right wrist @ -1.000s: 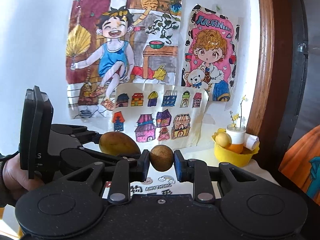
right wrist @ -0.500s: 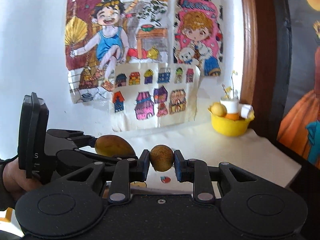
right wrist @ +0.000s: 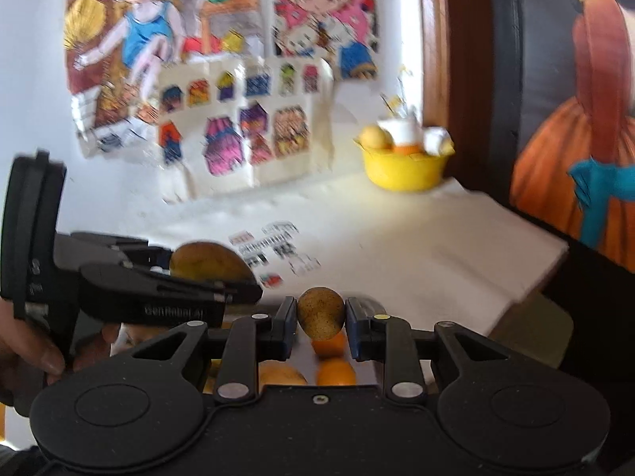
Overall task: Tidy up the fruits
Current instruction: 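Carry the pear with the left tool while the right tool carries the brown fruit over the tray, then open both tools to drop the pear and brown fruit into the tray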
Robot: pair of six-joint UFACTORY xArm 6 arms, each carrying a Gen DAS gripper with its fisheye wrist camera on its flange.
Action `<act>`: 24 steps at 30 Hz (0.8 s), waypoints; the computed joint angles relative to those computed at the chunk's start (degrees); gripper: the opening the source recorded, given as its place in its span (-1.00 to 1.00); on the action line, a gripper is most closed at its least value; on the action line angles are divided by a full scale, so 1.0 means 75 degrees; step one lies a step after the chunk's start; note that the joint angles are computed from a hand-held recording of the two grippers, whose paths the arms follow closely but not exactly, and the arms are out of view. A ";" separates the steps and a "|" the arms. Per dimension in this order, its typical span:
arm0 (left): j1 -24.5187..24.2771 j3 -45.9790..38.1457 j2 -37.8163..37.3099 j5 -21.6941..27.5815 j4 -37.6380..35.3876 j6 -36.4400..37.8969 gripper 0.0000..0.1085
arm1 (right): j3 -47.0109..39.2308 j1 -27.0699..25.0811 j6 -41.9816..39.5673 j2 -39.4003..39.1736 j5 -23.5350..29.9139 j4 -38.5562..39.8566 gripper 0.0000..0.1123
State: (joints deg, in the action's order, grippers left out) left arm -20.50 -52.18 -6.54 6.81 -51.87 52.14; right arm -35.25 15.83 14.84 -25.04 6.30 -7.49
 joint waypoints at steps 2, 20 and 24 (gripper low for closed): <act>-0.0103 -0.0143 0.0190 0.0118 -0.0129 0.0130 0.28 | 0.0193 -0.0078 0.0064 -0.0073 0.0102 -0.0030 -0.51; -0.0247 -0.0159 0.0778 0.0238 0.1058 -0.0975 0.29 | 0.0653 0.0131 -0.0769 0.0190 0.0164 0.1292 -0.51; -0.0215 -0.0205 0.0828 0.0265 0.1295 -0.1257 0.29 | 0.0569 0.0161 -0.0876 0.0415 0.0153 0.1275 -0.51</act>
